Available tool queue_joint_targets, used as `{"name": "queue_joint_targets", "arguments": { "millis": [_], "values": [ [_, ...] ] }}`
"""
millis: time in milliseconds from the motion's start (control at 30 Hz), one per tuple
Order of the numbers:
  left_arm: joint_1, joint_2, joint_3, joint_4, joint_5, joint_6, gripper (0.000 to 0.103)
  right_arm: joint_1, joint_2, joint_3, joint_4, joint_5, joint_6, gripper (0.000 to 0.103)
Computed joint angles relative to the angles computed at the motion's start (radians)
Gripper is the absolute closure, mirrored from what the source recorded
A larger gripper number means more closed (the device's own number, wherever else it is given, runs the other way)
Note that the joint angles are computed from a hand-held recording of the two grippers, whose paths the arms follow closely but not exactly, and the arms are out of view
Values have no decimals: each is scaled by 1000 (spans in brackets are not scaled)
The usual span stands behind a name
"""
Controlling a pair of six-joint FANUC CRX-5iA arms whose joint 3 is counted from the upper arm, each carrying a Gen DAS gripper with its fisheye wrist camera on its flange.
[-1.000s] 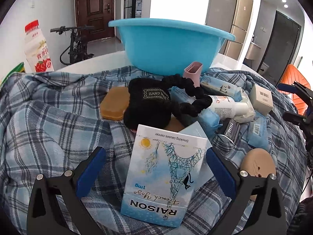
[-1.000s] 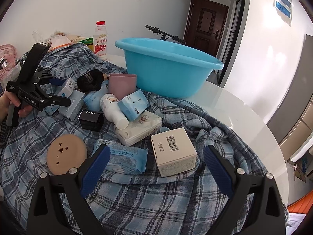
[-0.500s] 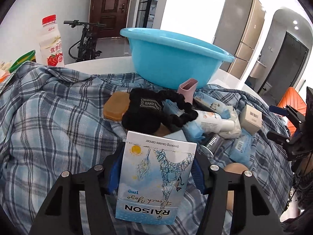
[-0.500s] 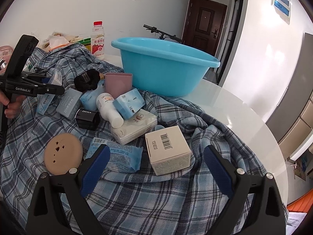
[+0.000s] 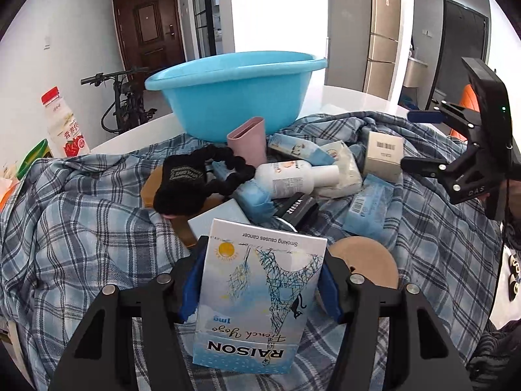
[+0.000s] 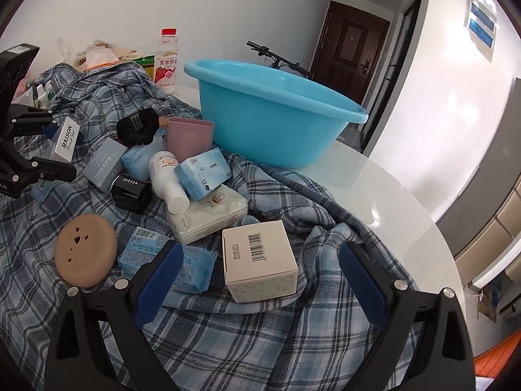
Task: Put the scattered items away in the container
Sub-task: 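Grasp the Raison pack with the left gripper while the right grasps the cream box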
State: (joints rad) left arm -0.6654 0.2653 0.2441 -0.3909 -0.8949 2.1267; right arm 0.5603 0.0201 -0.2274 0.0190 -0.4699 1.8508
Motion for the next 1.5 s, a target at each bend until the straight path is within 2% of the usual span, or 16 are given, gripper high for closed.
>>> {"name": "queue_joint_targets", "arguments": {
  "millis": [133,200,267,433,567,667,700,733,800,867,1100,1267,1400,1500],
  "values": [
    [-8,11,14,5,-1,-6,41,-12,27,55,-76,-59,141,7],
    [-10,28,35,15,-29,-28,41,-18,44,77,-97,-83,192,7],
    [-17,51,65,8,-74,-33,41,-16,58,81,-73,-89,194,7],
    [-9,50,53,29,-64,-41,41,-29,102,136,-115,-150,261,7],
    [-1,44,45,38,-55,-35,41,-27,120,137,-107,-116,279,7],
    [1,45,47,43,-58,-38,41,-32,135,157,-130,-130,298,7],
    [4,46,45,53,-56,-49,41,-32,140,161,-127,-137,293,15],
    [6,49,47,61,-59,-59,41,-30,145,163,-111,-146,271,48],
    [-2,54,54,43,-70,-49,41,-38,145,172,-123,-166,236,54],
    [-4,55,54,43,-71,-54,41,-62,135,194,-202,-201,273,54],
    [-11,50,53,41,-64,-52,41,-119,81,215,-328,-294,305,54],
    [-20,47,62,32,-63,-47,41,-125,48,209,-370,-316,305,54],
    [-35,63,105,20,-124,-31,41,-121,18,200,-405,-323,334,53],
    [-46,66,128,8,-142,-26,41,-113,-17,181,-419,-300,356,53]
  ]
}}
